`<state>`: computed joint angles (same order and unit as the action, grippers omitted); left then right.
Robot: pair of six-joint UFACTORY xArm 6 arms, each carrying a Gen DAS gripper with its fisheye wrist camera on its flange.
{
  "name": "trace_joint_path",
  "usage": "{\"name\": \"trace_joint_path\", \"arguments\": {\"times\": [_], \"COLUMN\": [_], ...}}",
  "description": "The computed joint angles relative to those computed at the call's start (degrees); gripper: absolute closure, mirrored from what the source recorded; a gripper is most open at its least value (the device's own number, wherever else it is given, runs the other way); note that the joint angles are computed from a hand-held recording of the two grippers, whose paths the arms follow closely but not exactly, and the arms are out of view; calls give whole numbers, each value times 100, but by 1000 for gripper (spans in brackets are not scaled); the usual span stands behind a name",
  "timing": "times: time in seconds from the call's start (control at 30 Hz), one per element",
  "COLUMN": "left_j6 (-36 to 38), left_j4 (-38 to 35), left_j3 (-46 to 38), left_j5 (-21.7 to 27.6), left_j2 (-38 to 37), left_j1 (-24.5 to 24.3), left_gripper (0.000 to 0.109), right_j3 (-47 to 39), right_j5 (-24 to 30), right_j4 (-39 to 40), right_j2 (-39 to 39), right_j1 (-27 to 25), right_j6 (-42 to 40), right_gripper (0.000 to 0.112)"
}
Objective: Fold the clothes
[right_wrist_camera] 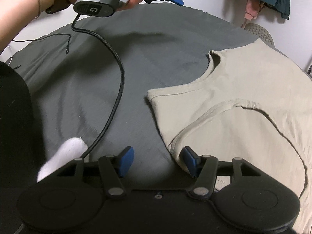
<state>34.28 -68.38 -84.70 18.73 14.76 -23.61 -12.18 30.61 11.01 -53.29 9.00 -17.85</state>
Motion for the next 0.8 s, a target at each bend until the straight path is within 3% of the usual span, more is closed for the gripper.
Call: {"name": "trace_joint_path", "arguments": {"times": [0.27, 0.57, 0.8], "left_j6": [-23, -34, -105], "left_j4": [-35, -113, -124], "left_j3": [-2, 12, -31], "left_j5": [-6, 101, 183], "left_j2": [17, 37, 83], "left_j1": [-1, 4, 11], "left_gripper": [21, 21, 21], "right_j3": [-94, -87, -52], "right_j5": [188, 128, 255], "right_j4": [-610, -2223, -2501], "right_j2": [-164, -321, -383], "right_j1": [110, 384, 385], "right_j6": [407, 970, 1093], "right_gripper": [53, 49, 49]}}
